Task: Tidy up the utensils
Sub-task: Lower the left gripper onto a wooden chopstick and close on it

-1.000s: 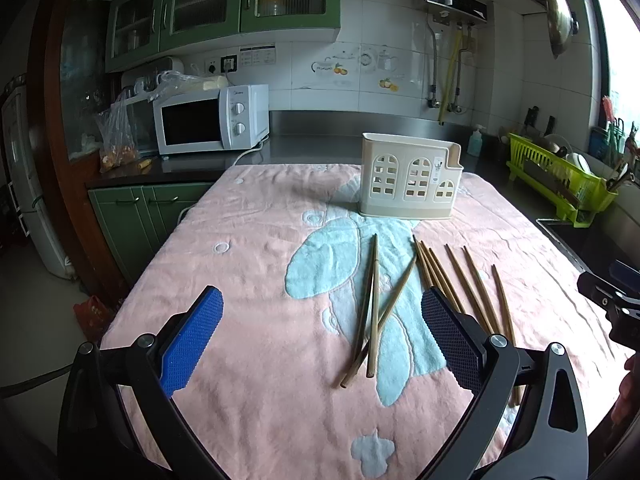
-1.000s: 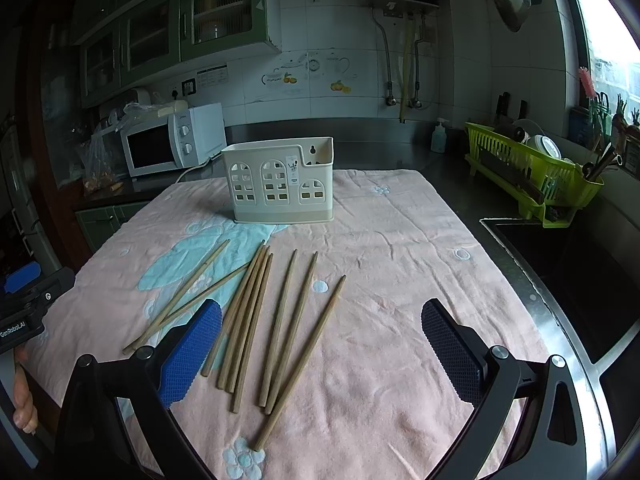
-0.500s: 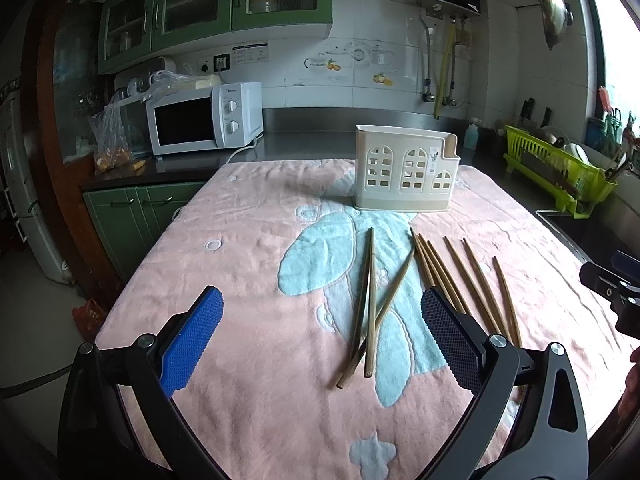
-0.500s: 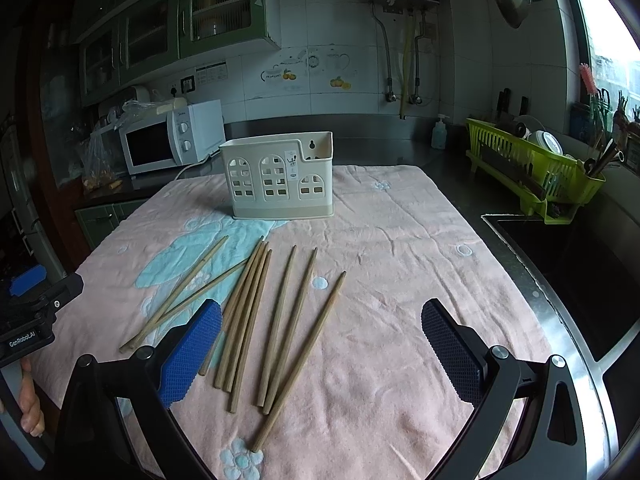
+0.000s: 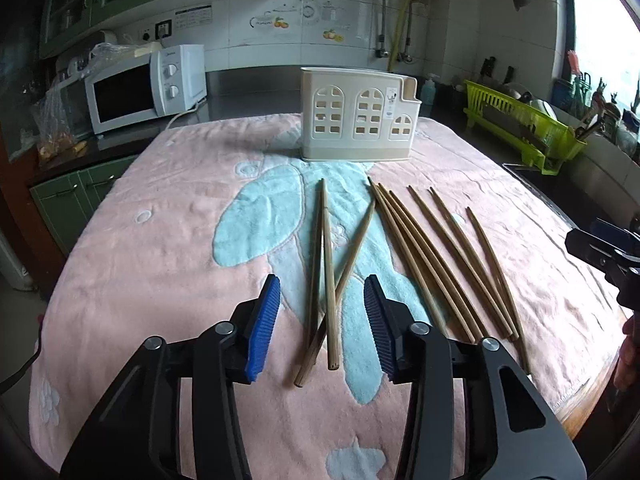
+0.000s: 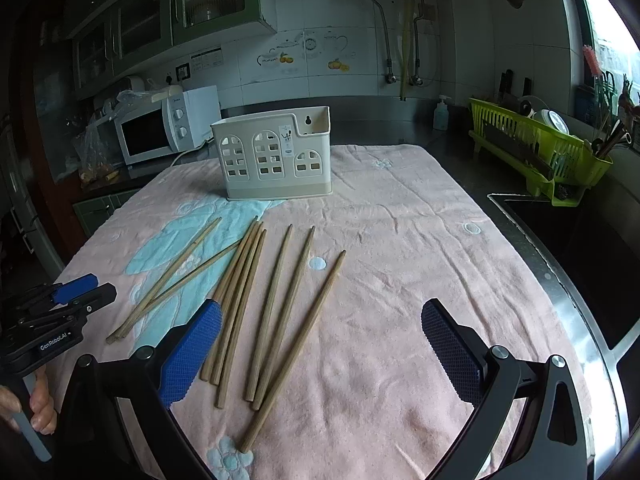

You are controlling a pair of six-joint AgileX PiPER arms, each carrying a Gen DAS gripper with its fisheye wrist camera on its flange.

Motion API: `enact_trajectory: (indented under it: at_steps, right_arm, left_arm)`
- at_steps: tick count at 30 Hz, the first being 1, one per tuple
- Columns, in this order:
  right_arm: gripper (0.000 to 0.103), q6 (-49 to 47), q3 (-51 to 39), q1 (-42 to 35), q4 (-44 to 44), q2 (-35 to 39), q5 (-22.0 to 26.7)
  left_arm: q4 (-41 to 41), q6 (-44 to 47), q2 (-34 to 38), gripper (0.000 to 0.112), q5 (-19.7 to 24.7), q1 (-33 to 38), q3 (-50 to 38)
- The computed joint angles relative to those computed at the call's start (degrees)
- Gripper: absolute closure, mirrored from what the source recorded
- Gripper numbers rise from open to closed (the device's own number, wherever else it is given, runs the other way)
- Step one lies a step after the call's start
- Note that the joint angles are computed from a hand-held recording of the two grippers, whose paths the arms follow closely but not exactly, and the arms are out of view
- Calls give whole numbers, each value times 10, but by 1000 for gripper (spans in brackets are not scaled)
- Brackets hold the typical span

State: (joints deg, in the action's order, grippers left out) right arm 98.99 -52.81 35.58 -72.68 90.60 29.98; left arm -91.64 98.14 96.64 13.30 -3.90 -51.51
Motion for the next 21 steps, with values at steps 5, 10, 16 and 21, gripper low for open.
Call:
enact_trajectory:
  at_steps: [5, 10, 16, 21]
  right_arm:
    - [6, -7, -5, -7, 3, 12, -13]
    - [6, -15, -11, -12, 6, 26, -18]
    - [6, -20, -18, -29, 12, 40, -40]
    - [6, -41, -30, -41, 31, 56, -54]
  left_arm:
    - [103, -75, 44, 81, 32, -2, -45]
    - [204, -165, 84, 90, 32, -10, -89]
    - [287, -249, 122, 95, 52, -6, -136]
    - [313, -277, 140, 100, 69, -3, -157]
